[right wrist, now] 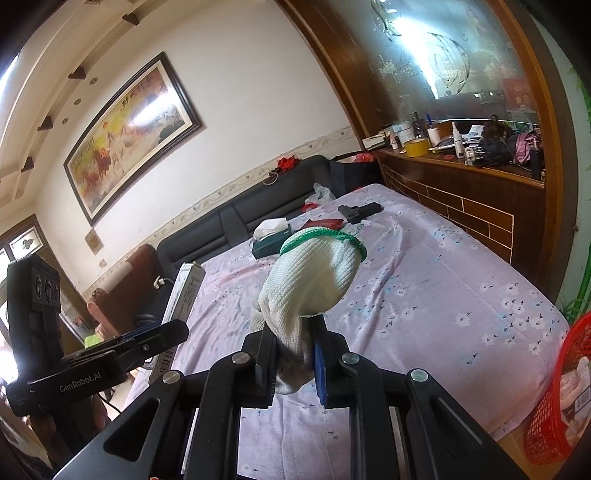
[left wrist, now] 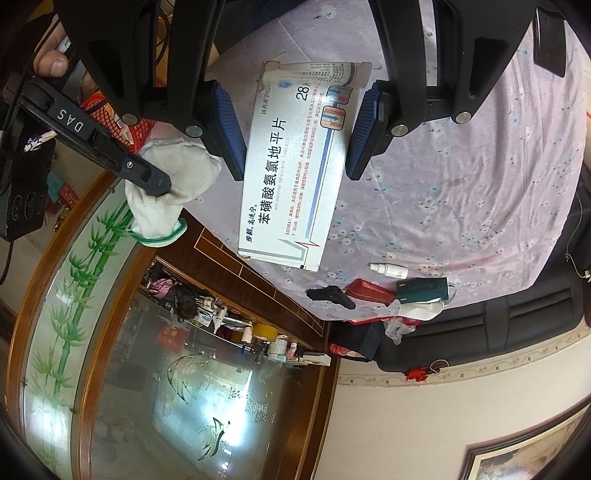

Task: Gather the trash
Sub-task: 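Lift the medicine box and white glove and hold them above the table, then carry the medicine box and white glove over the red basket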

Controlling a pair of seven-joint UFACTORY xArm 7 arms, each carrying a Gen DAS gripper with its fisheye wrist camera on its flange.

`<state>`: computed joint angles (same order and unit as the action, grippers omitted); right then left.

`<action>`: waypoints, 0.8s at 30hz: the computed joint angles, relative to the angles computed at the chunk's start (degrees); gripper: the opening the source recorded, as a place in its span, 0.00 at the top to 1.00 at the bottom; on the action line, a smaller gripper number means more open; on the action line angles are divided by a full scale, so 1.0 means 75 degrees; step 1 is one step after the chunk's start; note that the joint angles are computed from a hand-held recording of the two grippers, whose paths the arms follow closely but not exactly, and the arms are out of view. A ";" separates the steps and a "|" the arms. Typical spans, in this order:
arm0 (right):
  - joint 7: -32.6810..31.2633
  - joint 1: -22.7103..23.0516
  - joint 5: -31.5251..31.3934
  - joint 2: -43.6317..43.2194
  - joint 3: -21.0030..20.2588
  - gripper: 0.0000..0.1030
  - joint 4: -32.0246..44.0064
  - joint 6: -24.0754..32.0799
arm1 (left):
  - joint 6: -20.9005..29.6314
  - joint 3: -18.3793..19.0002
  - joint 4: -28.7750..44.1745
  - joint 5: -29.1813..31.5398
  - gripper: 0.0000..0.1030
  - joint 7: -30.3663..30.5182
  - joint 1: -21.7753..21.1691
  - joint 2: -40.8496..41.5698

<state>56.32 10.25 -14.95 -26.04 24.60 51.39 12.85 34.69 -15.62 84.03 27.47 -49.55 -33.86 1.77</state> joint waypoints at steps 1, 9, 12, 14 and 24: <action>-0.0099 0.0103 0.0050 0.0041 -0.0090 0.84 -0.0006 -0.0008 | 0.0037 -0.0006 0.0034 0.0026 0.48 -0.0012 -0.0012 0.0033; -0.0742 0.0651 0.0581 0.0240 -0.0647 0.84 -0.0250 -0.0302 | 0.0229 0.0037 0.0299 0.0029 0.48 0.0006 -0.0130 0.0274; -0.1035 0.0866 0.0847 0.0302 -0.0870 0.84 -0.0368 -0.0437 | 0.0293 0.0061 0.0452 -0.0048 0.48 0.0083 -0.0209 0.0420; -0.1136 0.0917 0.0986 0.0250 -0.0933 0.84 -0.0484 -0.0492 | 0.0315 0.0065 0.0602 -0.0155 0.48 0.0208 -0.0282 0.0559; -0.1691 0.1276 0.1881 -0.0845 -0.1512 0.84 -0.1638 -0.0446 | 0.0566 0.0136 0.2017 -0.0951 0.48 0.1197 -0.0997 0.1751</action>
